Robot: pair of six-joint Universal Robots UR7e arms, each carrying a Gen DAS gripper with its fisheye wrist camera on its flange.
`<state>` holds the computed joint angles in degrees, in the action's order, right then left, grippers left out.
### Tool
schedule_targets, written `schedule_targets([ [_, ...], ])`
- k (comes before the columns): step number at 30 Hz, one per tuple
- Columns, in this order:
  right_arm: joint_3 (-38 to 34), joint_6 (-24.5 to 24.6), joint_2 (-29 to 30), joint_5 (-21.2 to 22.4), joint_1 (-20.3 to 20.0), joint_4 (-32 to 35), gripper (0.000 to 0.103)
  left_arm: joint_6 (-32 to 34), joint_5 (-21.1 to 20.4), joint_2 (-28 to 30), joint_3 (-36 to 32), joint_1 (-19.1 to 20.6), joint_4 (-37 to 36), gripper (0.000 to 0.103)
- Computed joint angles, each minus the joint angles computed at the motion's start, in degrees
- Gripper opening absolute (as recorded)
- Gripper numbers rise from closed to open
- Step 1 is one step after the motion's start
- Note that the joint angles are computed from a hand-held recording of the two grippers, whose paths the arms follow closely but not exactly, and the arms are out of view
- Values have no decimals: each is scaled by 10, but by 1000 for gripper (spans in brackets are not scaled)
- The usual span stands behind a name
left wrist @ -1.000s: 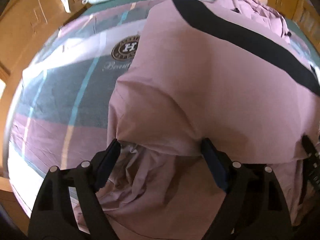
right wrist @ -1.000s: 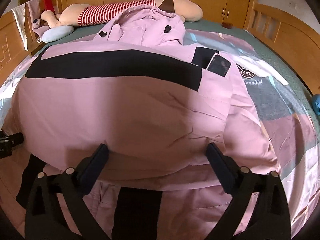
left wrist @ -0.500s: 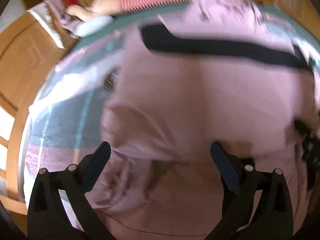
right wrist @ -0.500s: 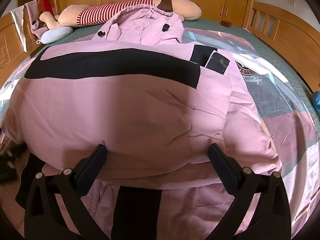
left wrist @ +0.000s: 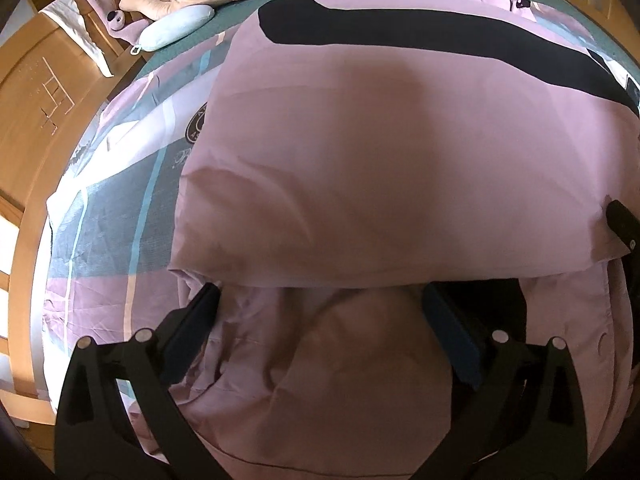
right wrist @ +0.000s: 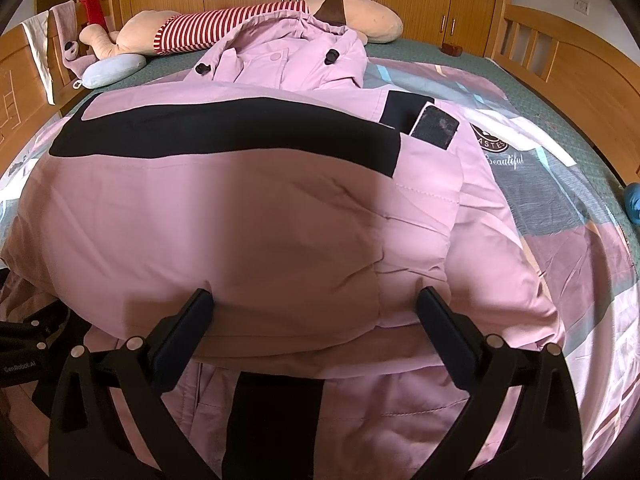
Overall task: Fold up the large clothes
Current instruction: 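Lift the hem with the left gripper and fold it toward the collar, then press the folded hem flat with both grippers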
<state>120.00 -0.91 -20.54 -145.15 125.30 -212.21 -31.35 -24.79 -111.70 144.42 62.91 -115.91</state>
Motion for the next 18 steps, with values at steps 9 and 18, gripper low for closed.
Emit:
schedule_targets([
  [9,0,2,1,-1,1,1,102,-54,20,-15,5,-27,66,101],
  [18,0,3,0,-1,1,1,102,-94,88,-61,38,-107,111,101],
])
